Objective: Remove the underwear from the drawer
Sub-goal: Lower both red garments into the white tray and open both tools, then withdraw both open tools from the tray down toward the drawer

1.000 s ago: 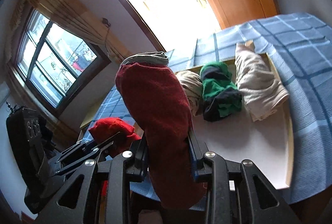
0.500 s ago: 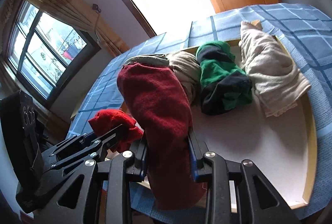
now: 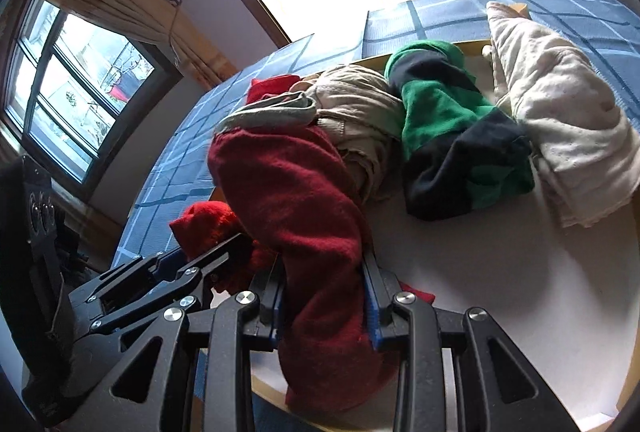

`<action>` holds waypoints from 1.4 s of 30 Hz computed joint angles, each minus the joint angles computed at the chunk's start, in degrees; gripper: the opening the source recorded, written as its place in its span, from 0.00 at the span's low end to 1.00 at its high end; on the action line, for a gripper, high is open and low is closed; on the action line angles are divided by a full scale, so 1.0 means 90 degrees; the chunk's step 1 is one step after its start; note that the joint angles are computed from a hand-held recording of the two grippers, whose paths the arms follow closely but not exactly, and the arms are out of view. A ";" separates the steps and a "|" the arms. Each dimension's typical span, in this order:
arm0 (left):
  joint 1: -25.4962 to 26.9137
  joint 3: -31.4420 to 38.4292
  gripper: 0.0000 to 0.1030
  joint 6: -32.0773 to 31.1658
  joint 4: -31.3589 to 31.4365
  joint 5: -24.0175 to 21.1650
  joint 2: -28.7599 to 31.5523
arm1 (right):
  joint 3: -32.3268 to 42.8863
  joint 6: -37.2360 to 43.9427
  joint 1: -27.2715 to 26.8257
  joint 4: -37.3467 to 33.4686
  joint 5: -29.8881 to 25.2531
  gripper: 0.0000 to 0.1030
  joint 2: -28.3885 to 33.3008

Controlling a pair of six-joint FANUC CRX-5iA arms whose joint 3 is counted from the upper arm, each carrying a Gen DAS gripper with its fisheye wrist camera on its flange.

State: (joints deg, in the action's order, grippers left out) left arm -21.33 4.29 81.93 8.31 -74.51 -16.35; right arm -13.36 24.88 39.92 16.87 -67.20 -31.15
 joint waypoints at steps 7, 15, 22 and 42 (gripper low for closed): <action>0.0076 0.0067 0.59 0.0171 -0.0092 -0.0064 0.0021 | 0.0025 0.0044 -0.0116 -0.0112 0.0065 0.34 0.0026; 0.0156 0.0054 0.85 0.0298 -0.0089 -0.0119 -0.0242 | -0.0387 -0.0510 0.0512 0.0768 0.0282 0.52 -0.0525; -0.0343 0.0061 0.97 0.0260 -0.0846 0.0263 -0.0726 | -0.1061 -0.1928 0.1738 0.2682 0.0266 0.65 -0.1253; -0.1526 -0.0286 0.97 0.1023 -0.1850 0.0139 -0.1509 | -0.1842 -0.4214 0.5814 0.5136 -0.3318 0.65 -0.2222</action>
State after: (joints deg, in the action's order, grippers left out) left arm -35.06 1.72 91.13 -8.34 -73.26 -29.94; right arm -29.94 -13.05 92.25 63.09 -97.07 -51.15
